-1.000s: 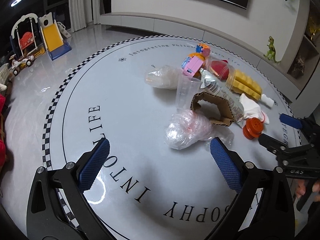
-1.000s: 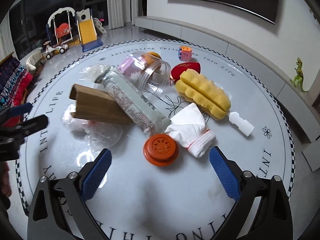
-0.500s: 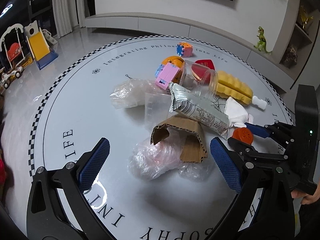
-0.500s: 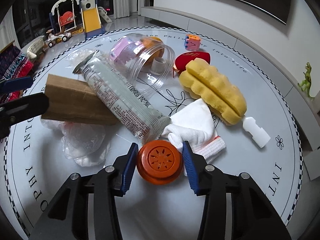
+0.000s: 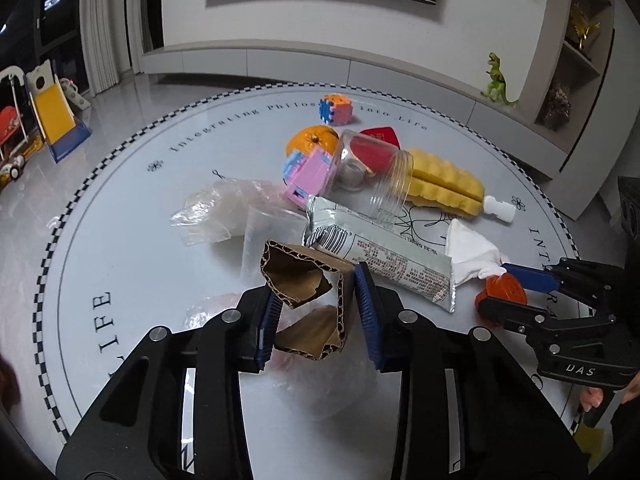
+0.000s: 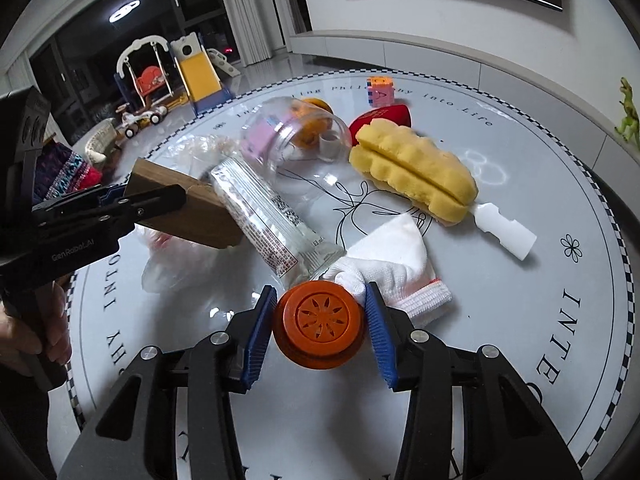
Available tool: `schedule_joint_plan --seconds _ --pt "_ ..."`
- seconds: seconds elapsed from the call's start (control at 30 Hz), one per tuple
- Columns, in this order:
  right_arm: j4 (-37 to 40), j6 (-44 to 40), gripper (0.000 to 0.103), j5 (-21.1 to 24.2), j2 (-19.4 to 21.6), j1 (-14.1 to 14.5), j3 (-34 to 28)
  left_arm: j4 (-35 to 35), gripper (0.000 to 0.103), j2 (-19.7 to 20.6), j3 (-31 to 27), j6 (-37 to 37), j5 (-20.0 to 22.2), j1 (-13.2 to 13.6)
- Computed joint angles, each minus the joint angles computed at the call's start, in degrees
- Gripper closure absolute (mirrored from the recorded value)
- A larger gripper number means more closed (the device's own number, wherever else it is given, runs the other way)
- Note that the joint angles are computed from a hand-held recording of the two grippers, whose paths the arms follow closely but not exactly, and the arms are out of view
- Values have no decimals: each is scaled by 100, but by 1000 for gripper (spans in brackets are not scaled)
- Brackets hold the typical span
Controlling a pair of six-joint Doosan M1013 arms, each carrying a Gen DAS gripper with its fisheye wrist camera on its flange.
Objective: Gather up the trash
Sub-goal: 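Grasp the brown cardboard piece with the left tool while the right tool grasps the orange lid, then carry cardboard and orange lid to the black trash bag and release both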
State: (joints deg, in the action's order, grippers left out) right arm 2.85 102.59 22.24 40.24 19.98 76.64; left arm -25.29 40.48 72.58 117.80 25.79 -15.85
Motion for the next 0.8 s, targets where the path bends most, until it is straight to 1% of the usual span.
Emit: schedule_joint_plan --seconds 0.13,0.2,0.3,0.4,0.5,0.6,0.67,0.8 --pt "379 -358 56 -230 -146 -1 201 -908 70 -234 320 699 -299 93" --pt "529 -547 56 -218 -155 -14 194 -1202 72 -296 371 871 -249 155" --pt "-32 -50 56 -179 -191 37 216 -1291 72 -359 427 937 -281 190" --pt "-224 166 56 -25 -144 56 167 -1483 72 -417 497 1088 -290 213" --pt "-580 501 56 145 -81 88 120 -1618 72 -466 572 1216 -304 224" --pt "-806 759 56 143 -98 118 186 -1687 72 -495 625 1299 -300 230" --pt "-1449 1411 50 89 -142 170 256 -1804 72 -529 677 1412 -310 244" --pt "-1238 1184 49 43 -200 183 331 -1994 72 -568 736 1564 -302 266"
